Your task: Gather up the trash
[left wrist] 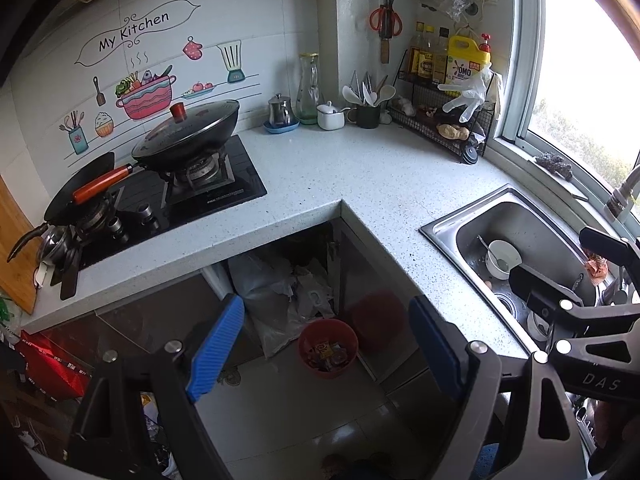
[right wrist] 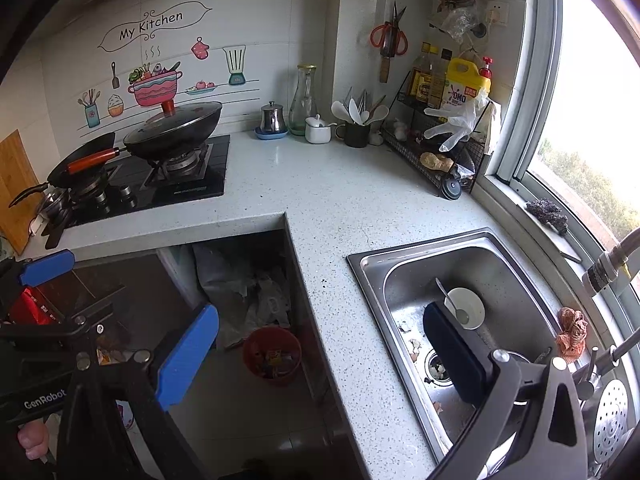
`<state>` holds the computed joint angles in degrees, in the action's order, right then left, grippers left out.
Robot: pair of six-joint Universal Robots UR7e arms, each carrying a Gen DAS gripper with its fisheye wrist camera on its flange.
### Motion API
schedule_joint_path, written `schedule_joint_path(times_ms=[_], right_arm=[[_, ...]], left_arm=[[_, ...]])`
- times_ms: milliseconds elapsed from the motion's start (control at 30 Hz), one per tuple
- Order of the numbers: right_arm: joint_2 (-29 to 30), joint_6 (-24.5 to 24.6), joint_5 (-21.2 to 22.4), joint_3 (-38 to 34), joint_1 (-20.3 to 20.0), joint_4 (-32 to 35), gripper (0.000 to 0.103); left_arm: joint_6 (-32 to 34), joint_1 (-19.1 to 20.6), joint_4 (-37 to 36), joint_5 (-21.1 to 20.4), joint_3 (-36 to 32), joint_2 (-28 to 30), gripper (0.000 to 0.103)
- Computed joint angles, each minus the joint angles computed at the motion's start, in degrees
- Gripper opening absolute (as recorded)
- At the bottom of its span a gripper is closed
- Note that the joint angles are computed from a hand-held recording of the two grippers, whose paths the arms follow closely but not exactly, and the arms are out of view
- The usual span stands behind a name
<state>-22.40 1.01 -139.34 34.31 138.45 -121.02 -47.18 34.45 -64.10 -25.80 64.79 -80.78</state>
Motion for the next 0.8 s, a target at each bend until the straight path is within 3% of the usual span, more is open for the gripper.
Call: schedule_joint_path(times_ms=[800], right_arm=[[-1.2,-2.9,1.8,1.6,0.0,0.2,0.102]], left_arm=[[-2.7,-0.3,2.0,-0.9,0.5,-1.2,0.083]])
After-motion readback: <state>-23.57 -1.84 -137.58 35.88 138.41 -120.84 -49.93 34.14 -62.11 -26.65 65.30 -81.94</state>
